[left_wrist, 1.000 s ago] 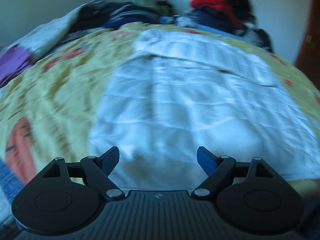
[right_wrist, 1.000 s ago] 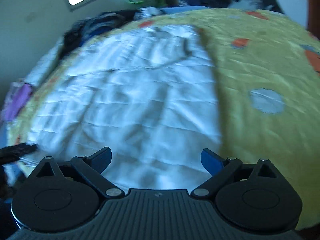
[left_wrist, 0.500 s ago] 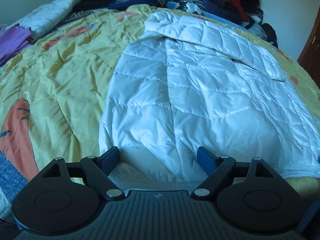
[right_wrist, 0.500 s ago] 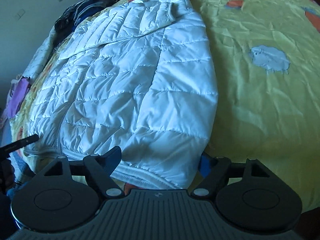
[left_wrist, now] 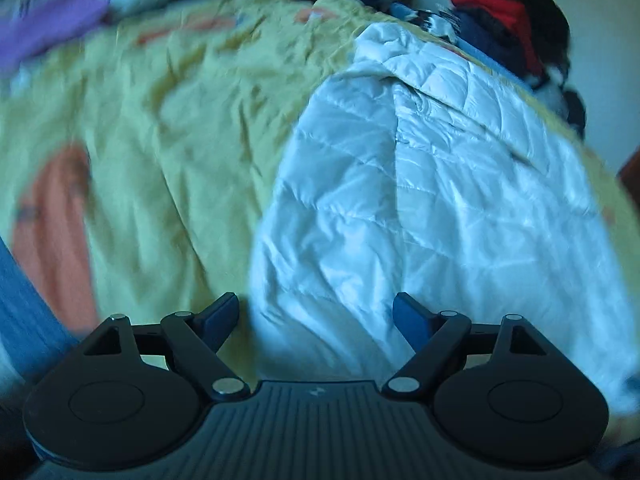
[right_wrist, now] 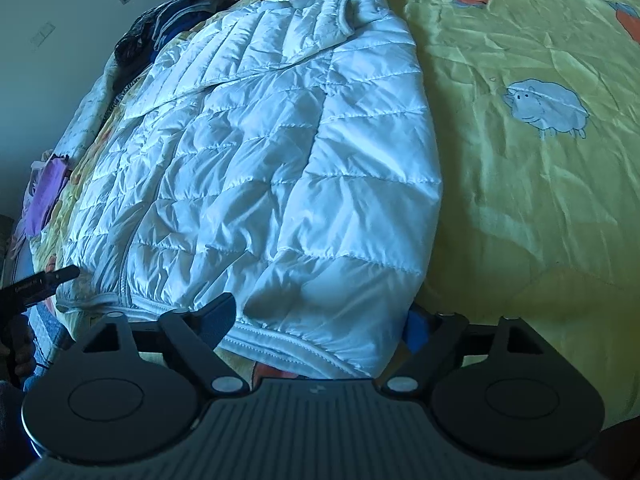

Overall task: Fold small clothes
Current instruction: 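Grasp the jacket hem with both grippers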

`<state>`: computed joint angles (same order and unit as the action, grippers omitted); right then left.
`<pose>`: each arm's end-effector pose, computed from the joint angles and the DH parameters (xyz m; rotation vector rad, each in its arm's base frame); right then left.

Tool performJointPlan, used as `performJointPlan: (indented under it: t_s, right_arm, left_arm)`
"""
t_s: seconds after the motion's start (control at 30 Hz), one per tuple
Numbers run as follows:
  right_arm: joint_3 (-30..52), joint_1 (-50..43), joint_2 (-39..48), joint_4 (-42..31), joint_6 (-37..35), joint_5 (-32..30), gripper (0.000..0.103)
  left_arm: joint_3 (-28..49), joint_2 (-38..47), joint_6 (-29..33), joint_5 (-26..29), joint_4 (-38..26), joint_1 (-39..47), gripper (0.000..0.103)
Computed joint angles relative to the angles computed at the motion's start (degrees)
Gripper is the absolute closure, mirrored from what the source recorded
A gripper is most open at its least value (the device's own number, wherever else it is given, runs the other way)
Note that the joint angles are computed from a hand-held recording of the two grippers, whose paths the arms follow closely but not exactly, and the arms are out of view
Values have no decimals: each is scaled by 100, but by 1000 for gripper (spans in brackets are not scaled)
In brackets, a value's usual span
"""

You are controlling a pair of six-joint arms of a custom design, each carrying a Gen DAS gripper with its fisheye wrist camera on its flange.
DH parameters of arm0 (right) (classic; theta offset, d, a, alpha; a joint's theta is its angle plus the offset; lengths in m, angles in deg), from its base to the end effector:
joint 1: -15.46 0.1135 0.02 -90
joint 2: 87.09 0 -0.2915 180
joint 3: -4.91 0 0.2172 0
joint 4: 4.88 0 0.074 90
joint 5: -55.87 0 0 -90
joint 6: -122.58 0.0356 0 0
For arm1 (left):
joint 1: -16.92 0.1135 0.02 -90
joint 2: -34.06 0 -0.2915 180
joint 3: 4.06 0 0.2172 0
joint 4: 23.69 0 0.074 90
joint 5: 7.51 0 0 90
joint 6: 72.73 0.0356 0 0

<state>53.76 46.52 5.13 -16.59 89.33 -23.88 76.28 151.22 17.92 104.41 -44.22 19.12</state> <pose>0.2188 0.1244 0.1662 0.6382 2.4748 0.3921 0.3849 0.0015 0.1526 0.1091 2.5274 -0.4706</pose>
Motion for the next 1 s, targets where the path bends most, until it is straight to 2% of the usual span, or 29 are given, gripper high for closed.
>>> performJointPlan:
  t_s: [0.03,0.13,0.2,0.37,0.4,0.43,0.47,0.5,0.53,0.57,0.7,0.83,0.9,1.0]
  right_arm:
    - [29,11,27,-13,-26,-1,12]
    - [65,-44,37,-36,-78,-60,10]
    - [-7,-97,-7,51,-50,-104,11]
    - [-498,-253,-234,679,183,-291,24]
    - [-637,-300,-271,880,242,-339,25]
    - [-760,-352,-290,1074,294,-386,31]
    - [-865,-394,-299,1239,338,-419,42]
    - [-954,-459,-282,1384,348,-506,53]
    - [-981,-534,-236,1426,366,-636,87]
    - [-988,-554,-212,1416,337,-674,90]
    - [-467,-239,-192,542,-229,-412,91]
    - [71,-28,-434,-636,-731,-416,93]
    - [166,-34,-598,-1046,-832,-609,93]
    - [112,-101,-769,-1180,-871,-988,93]
  left_arm:
    - [53,13,-53,212,-79,37,20]
    - [169,34,-112,520,-268,31,37]
    - [248,75,-9,504,-360,-10,64]
    - [690,306,-104,742,-847,97,65]
    - [699,313,-103,735,-831,102,72]
    - [684,309,-51,687,-786,81,77]
    - [643,285,35,591,-734,38,89]
    - [603,249,152,448,-687,-34,94]
    - [549,195,335,300,-642,-124,95]
    - [492,125,566,129,-603,-209,97]
    - [352,-161,1366,-448,-662,-437,98]
    - [431,-468,1952,-408,-1166,-243,99]
    - [511,-536,2278,-407,-1510,-185,99]
    - [782,-404,2531,-412,-1996,-179,99]
